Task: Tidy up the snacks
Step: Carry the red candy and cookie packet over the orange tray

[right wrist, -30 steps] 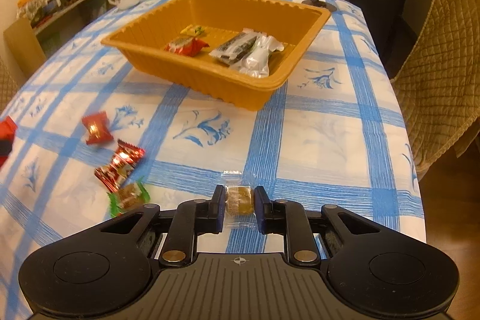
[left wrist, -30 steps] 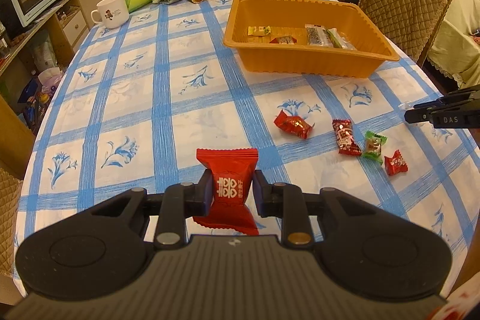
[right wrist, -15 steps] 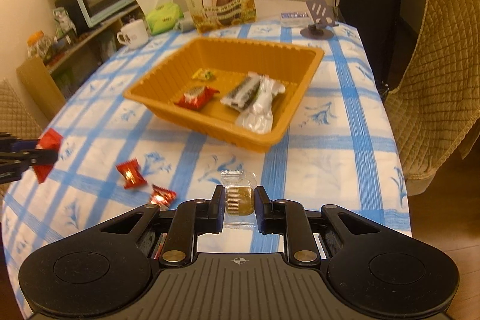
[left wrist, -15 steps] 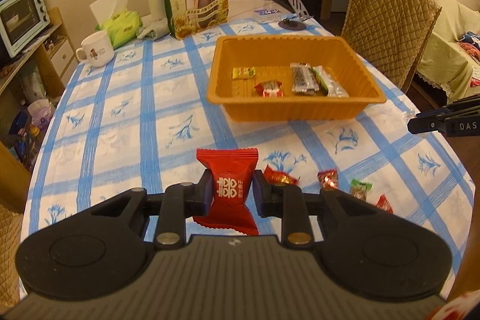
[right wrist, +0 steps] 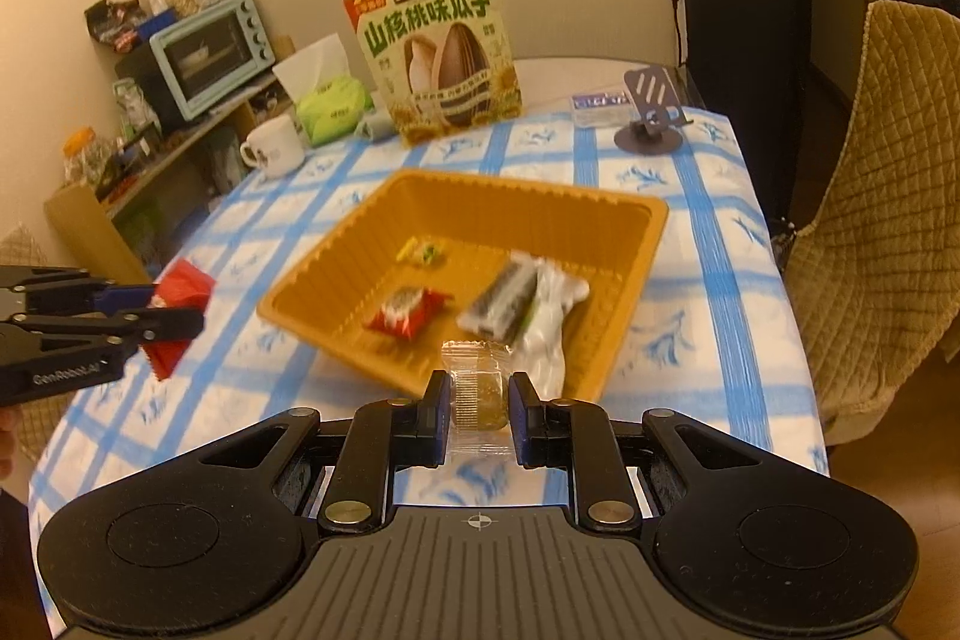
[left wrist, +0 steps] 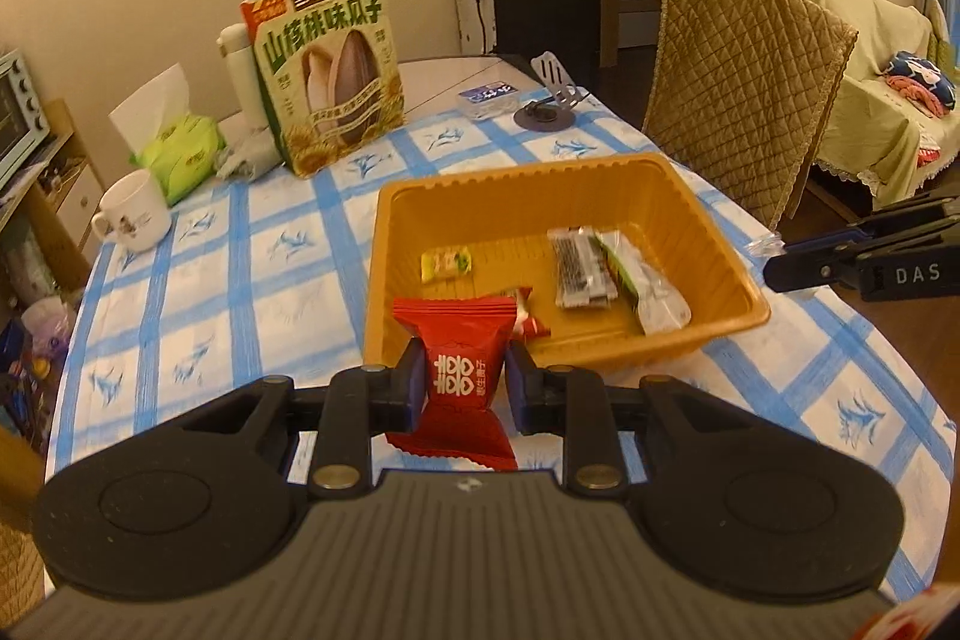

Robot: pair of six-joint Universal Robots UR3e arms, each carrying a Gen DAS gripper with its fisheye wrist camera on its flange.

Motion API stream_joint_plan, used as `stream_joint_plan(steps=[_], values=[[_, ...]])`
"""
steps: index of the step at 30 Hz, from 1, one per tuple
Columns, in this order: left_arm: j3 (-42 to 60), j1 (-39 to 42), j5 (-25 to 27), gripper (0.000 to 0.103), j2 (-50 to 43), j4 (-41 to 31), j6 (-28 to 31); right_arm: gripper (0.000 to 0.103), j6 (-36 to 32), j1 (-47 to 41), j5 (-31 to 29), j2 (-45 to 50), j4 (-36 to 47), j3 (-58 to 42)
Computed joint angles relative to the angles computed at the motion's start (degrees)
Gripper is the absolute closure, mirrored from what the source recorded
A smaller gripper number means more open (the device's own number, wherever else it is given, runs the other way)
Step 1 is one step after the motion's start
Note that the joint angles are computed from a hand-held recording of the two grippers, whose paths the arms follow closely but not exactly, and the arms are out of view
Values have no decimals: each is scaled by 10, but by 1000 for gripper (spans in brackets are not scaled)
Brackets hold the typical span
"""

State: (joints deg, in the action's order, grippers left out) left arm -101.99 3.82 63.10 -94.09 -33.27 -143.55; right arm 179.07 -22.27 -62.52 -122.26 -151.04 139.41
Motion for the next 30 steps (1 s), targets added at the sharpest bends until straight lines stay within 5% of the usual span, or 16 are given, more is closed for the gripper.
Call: stream_joint_plan(steps=[14, 30], values=[[278, -77, 52, 78, -230, -52, -10, 82, 74, 65, -48, 271, -177, -125], [448, -99, 85, 78, -365, -118, 12, 82, 98, 74, -61, 351, -190, -178]])
